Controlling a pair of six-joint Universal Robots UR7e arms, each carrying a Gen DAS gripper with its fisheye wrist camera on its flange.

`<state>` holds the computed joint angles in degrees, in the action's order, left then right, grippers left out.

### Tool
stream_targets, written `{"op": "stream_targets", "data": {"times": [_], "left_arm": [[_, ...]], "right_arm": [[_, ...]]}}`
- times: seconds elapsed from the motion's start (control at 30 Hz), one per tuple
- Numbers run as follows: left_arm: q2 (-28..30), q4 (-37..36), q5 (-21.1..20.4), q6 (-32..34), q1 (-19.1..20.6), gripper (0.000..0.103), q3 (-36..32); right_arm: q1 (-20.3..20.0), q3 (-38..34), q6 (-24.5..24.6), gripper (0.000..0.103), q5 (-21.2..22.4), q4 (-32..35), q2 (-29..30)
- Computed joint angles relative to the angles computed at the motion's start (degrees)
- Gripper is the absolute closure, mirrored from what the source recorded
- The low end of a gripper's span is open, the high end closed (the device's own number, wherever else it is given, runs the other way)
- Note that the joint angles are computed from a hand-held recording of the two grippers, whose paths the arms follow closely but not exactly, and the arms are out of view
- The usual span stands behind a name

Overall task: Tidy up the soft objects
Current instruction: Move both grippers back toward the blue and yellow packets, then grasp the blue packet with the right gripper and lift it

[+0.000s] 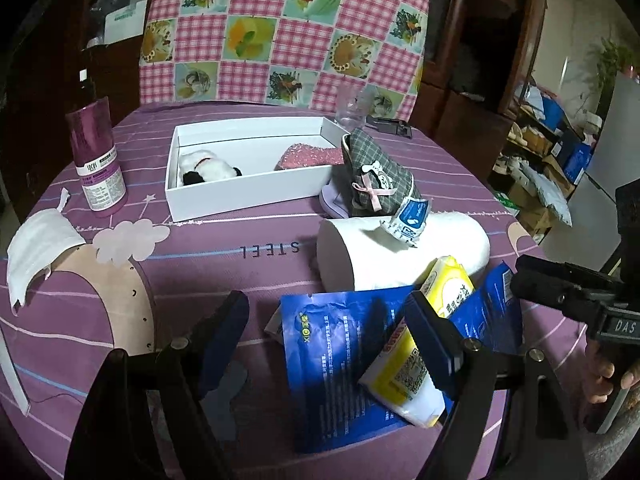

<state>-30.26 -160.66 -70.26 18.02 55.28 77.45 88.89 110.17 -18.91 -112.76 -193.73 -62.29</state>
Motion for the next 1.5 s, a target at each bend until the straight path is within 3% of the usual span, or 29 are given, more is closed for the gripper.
{"op": "stream_targets", "data": {"times": [0.33, 0.53, 0.7, 0.97, 1.4, 1.47, 1.5], "left_arm": [[-1.6, -1.1, -1.8, 5.2, -0.7, 0.022, 3.2], [-1.3, -1.2, 0.4, 8.1, -1.6, 0.022, 4.1], [-1.0, -1.7, 1.4, 9.0, -1.9, 0.022, 4.5], [-0.4, -1.7, 3.4, 10.1, -2.3, 0.022, 4.6], [0.3, -3.5, 5.4, 12.0, -2.9, 0.020, 5.3], [0.3, -3.4, 5.4, 12.1, -2.9, 0.020, 5.2], [0.3, -3.4, 5.4, 12.0, -2.9, 0.020, 5.2]], "right_arm": [[-0.7, 0.9, 0.8, 0.030, 2.2, 2.0, -0.9], [0.5, 1.3, -1.3, 0.030, 0.5, -2.0, 0.0], [1.3, 0.7, -0.8, 0.030, -3.9, -4.1, 1.1], [-0.2, 0.9, 1.7, 0.030, 1.1, 2.1, -0.9], [-1.4, -0.3, 5.9, 0.032, 2.9, 11.8, -1.8], [-1.2, -0.6, 6.2, 0.039, 1.9, 13.1, -1.8], [-1.0, -0.9, 6.4, 0.052, 0.6, 13.7, -1.5]]}}
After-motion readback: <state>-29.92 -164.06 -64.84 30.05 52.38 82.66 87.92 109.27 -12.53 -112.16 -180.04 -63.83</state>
